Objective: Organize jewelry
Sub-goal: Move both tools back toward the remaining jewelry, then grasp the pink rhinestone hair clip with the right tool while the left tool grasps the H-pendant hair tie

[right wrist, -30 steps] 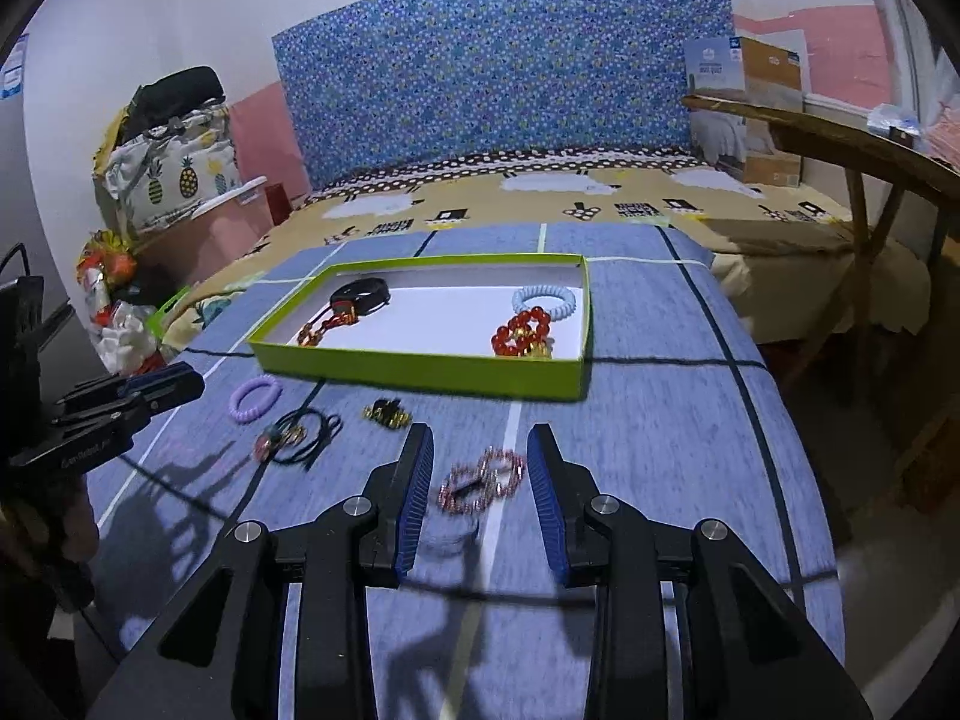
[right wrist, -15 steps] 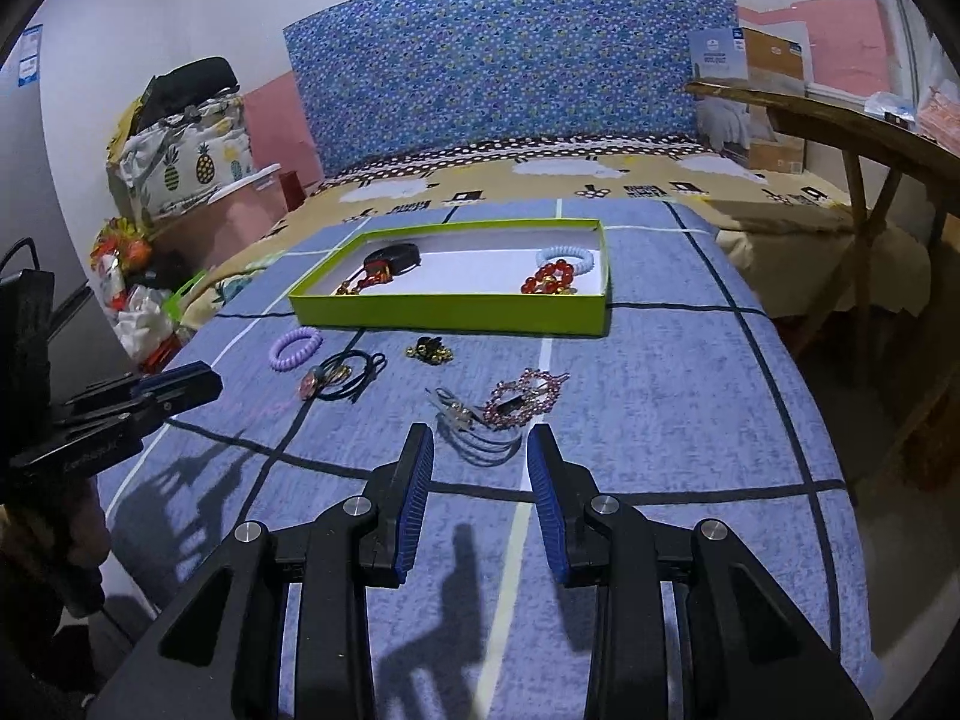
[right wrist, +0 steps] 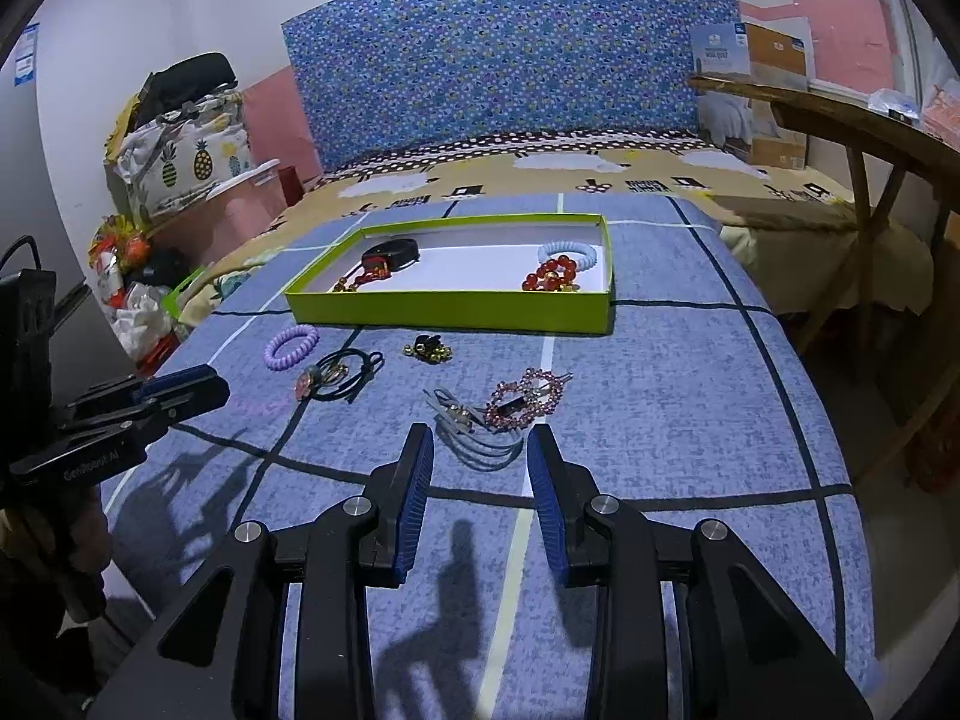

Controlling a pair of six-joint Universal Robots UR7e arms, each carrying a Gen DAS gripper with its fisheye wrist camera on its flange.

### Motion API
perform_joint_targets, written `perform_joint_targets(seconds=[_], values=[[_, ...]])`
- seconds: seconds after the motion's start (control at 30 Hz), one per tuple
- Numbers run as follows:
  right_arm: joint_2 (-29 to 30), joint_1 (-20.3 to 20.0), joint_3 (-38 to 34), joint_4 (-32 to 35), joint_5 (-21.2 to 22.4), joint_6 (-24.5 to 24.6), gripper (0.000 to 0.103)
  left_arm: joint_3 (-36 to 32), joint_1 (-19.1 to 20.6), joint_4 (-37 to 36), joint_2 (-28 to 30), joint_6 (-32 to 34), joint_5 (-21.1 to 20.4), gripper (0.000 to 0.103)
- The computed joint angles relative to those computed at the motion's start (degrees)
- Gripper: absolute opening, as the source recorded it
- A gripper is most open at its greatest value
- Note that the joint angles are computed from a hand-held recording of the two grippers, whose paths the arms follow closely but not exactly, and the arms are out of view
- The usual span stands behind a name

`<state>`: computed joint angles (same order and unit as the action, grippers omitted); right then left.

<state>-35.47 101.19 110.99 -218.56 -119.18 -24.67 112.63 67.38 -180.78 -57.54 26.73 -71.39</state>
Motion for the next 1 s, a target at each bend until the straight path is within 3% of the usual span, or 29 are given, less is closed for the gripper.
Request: perform_joint_targets(seconds=[0.2,0.5,0.7,0.93,1.0], values=[[0.1,-0.5,-1.5,1.6,-0.1,0.7,0.034,-2.2,0.1,1.5,1.9,-0.8,1.0,0.041],[0.5,-1.6,-4.6,6.3,0.3,1.9,0.034,-6.8,0.3,7.5,5.1,-3.3,3.0,0.041],[1.0,-2.1,-6.8,9.2,0.3,2.6,0.034,-10.0,0.9,14.4,6.1,-8.0,2.1,0.041],[1.7,-2.4,-8.9,12.0,-0.8,3.5,0.034,-11.4,0.9,15.6,7.0,-9.7,2.7,0.041],[1.7,-2.5,-9.3,12.6,-1.2,3.7,0.034,-11.5,0.9,15.3,7.1,-10.1,2.9,0.036]])
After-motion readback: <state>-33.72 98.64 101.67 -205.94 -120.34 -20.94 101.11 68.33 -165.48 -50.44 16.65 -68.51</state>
